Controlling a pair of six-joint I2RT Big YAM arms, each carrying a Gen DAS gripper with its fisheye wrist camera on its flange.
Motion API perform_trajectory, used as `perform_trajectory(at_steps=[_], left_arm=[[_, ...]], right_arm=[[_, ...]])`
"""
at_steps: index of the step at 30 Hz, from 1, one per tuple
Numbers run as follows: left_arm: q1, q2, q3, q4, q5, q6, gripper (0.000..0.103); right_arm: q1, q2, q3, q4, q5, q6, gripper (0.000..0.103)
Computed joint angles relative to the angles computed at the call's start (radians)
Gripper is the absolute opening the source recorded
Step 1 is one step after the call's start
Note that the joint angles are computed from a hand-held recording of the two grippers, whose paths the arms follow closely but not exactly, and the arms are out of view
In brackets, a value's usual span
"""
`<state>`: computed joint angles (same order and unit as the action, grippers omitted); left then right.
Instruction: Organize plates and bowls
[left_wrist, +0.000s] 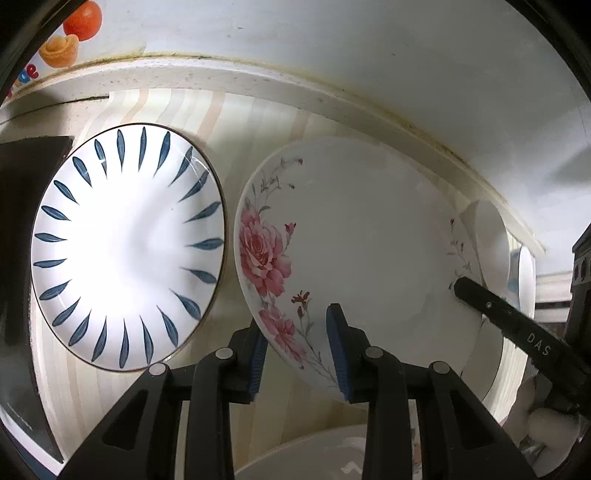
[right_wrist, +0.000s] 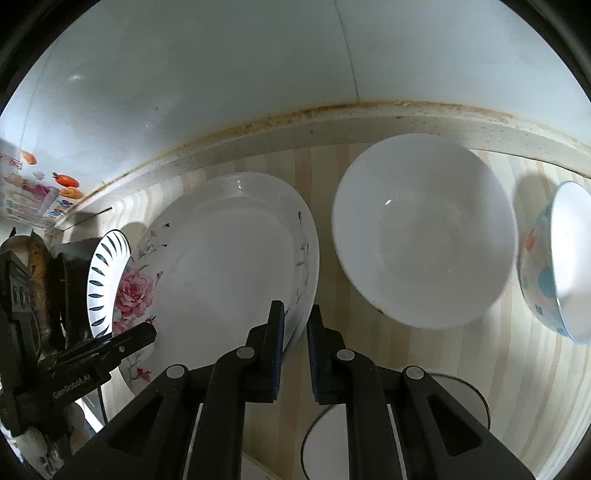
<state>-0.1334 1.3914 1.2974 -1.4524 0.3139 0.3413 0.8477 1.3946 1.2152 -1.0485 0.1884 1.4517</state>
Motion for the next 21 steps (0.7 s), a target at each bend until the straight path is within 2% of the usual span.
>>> perform_trajectory(at_steps=[3, 6, 8, 10, 17, 21], left_arm=[[0.029, -0.052, -0.031, 0.008, -0.013, 0.066, 0.029], [0.032, -0.089, -0.05, 0.006, -0.01, 0.081, 0.029], [0.036, -0.108, -0.053, -0.002, -0.004, 0.086, 0.029], [0.046, -0.133, -0.053, -0.01, 0.001, 0.094, 0.029], [0.143, -0.194, -0.021, -0.099, 0.041, 0.192, 0.029], [0.22, -0.253, -0.024, -0.155, 0.06, 0.269, 0.029]], right_arm=[[0.018, -0.015, -0.006, 0.002, 0.032, 0.004, 0.013], [0.045, -0.034, -0.012, 0.012, 0.068, 0.029, 0.013], [0.057, -0.086, -0.04, 0.001, 0.084, 0.032, 0.013], [0.08, -0.093, -0.027, -0.014, 0.111, 0.045, 0.013], [0.191, -0.14, 0.011, -0.068, 0.208, 0.122, 0.014], [0.268, -0.13, 0.056, -0.109, 0.262, 0.173, 0.014]])
